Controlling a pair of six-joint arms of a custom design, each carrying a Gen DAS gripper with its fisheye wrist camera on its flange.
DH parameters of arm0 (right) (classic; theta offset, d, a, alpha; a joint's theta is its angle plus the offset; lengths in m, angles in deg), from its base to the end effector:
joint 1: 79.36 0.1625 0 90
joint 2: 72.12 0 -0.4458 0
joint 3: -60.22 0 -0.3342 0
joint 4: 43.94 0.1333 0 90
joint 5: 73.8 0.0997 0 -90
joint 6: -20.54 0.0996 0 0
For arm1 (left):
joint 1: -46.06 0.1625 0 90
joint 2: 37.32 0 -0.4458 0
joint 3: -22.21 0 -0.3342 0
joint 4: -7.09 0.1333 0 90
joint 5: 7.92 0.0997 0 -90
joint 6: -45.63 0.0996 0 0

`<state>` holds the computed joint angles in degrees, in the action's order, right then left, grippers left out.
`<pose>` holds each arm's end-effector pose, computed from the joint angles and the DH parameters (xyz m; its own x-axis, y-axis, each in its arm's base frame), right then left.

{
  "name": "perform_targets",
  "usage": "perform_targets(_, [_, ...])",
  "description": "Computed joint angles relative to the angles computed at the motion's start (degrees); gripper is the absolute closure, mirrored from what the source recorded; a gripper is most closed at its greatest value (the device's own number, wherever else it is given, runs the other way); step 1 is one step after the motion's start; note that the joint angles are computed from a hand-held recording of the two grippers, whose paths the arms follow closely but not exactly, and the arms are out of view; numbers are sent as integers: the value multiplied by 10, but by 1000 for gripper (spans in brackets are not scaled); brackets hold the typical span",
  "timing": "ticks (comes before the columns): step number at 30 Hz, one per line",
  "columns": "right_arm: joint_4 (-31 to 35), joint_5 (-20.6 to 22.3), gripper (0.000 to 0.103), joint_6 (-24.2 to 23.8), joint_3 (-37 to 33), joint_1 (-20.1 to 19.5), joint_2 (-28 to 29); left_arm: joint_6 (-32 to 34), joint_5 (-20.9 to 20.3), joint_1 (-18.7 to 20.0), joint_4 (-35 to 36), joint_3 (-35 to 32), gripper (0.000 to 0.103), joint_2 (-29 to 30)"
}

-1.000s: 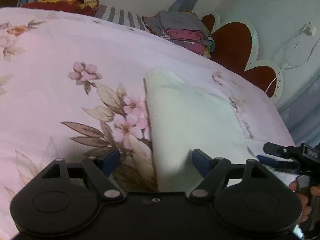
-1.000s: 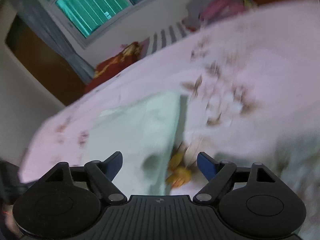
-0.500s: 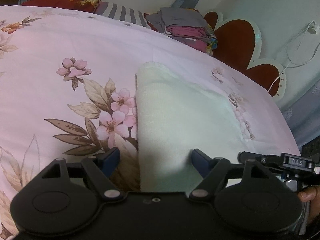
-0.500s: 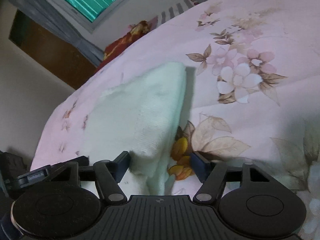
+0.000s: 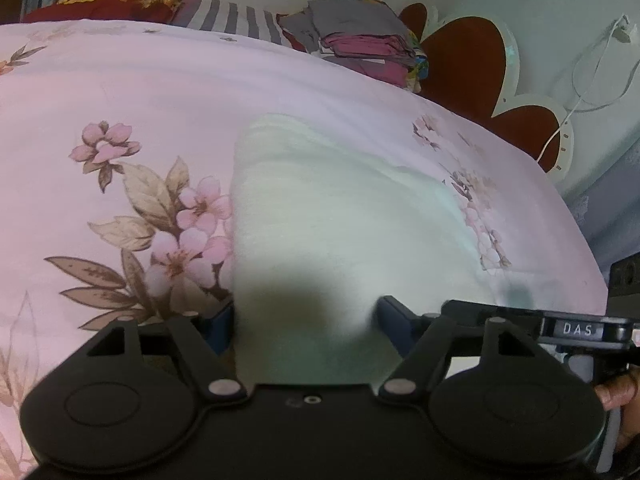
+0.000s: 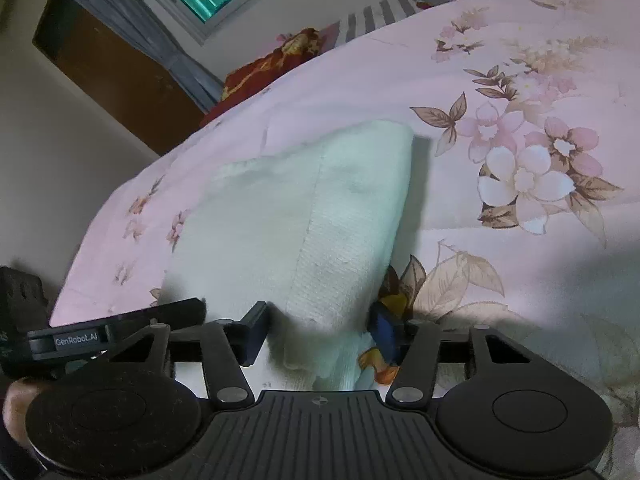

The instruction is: Fold small clothes

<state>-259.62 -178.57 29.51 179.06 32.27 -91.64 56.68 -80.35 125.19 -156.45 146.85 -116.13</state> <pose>0.2839 -0.4233 -0.0604 -0.9806 -0.1183 0.1564 -0.1796 0.8619 -0.4742 0.0752 -0.4745 0.3224 -0.9129 0.2078 -0.3514 0.3484 0.8453 -0.4052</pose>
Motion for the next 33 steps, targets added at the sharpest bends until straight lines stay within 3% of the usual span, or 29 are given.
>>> perform_targets(4, [6,-15,51,0,-10,7,5,-8,-16,4,-5,-1,43,5])
perform_targets(6, [14,-28,53,-4,-21,13,10,-5,-14,1,-8,1,54,4])
perform_targets(9, [28,-49,67,-7,-36,28,15,5,3,-11,-20,9,69,-3])
perform_targets(12, [42,-87,73,-15,-52,52,21,23,10,-19,-17,14,74,-14])
perform_targets(18, [61,-135,75,18,-65,97,20,63,-36,-8,28,4,75,-59])
perform_targets(23, [103,-172,75,42,-101,157,24,112,-71,23,99,-26,76,-110])
perform_targets(28, [169,-182,75,80,-187,207,67,168,-89,79,179,-89,76,-149])
perform_targets(33, [245,-165,75,106,-322,247,143,221,-106,153,246,-169,76,-163])
